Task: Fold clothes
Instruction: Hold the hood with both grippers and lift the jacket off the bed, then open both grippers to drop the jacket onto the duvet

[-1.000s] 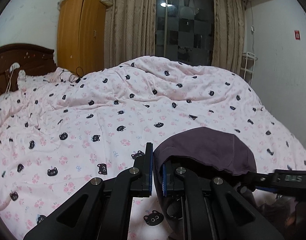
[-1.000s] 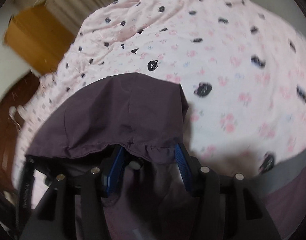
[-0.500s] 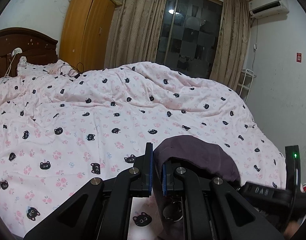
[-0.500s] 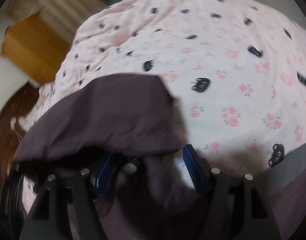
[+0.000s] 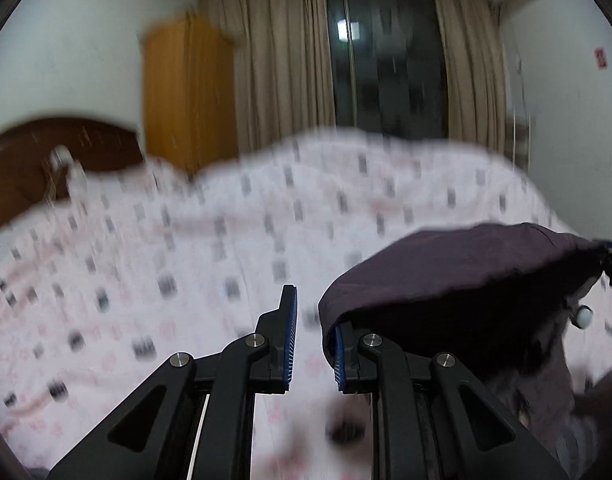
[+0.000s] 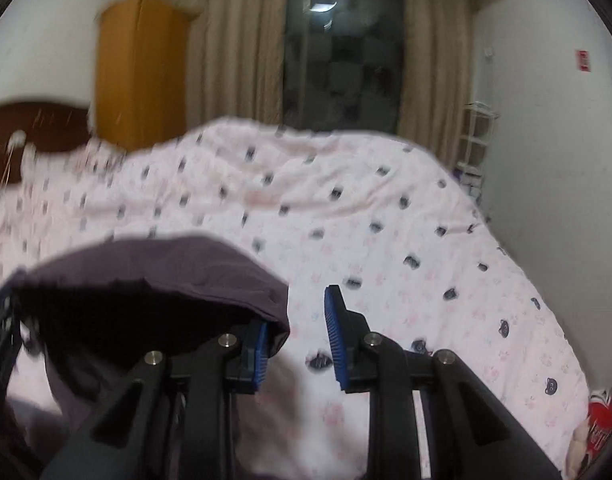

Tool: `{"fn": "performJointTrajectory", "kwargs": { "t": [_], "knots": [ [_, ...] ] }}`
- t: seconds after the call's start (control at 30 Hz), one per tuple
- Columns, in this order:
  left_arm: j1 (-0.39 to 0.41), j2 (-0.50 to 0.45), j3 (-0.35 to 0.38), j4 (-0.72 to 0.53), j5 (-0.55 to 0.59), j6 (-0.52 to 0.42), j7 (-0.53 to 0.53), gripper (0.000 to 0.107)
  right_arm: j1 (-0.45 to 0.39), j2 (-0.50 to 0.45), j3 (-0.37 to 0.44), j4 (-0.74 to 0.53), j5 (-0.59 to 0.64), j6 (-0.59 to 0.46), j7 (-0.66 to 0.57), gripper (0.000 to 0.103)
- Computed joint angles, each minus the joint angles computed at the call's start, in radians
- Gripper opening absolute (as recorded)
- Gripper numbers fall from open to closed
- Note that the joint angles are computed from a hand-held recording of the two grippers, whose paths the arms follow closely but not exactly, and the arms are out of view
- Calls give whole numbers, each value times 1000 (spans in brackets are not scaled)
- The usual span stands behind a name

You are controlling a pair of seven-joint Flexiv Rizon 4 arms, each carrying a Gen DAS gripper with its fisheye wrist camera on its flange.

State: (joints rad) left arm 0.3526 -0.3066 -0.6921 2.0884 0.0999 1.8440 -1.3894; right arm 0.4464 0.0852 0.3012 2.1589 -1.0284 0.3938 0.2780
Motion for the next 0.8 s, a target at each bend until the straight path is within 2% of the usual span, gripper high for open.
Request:
{"fn": "performJointTrajectory", "kwargs": {
  "t": [0.1,0.2,0.27,0.33,0.4,0.43,0.47,0.53,0.57,0.6,0.7,0.77,0.8],
  "knots": [
    [-33,0,49,-13,-35,-210,61,25,-23,-17,-31,45,219,169,-75,25],
    [-69,-7,93,-16,-71,-304,96,30,-31,-59,-38,72,360,258,-141,25],
    [-105,-6,132,-24,-93,-338,96,31,-26,-86,-37,79,383,276,-162,26],
    [-118,8,147,-19,-128,-351,107,32,-14,-102,-36,63,396,251,-198,30],
    [-129,34,162,-9,-157,-375,130,35,-2,-93,-30,44,419,204,-240,43],
    [-106,49,137,8,-192,-383,165,36,5,-84,-24,34,441,167,-268,56],
    [-60,72,81,37,-271,-396,241,37,9,-70,-19,31,461,146,-296,64],
    [47,127,-58,99,-463,-426,422,38,6,-12,-10,59,493,177,-351,64],
    [92,162,-120,129,-583,-446,531,42,1,22,-6,77,504,199,-370,65],
    [115,194,-151,145,-666,-470,607,44,-5,56,-3,91,517,218,-388,65],
    [105,267,-149,166,-867,-538,792,63,-24,137,-10,122,594,328,-470,69],
    [87,288,-118,157,-926,-591,850,65,-24,167,-22,116,691,372,-567,79],
    [80,289,-102,148,-933,-612,859,65,-24,167,-21,98,721,350,-601,80]
  ]
}}
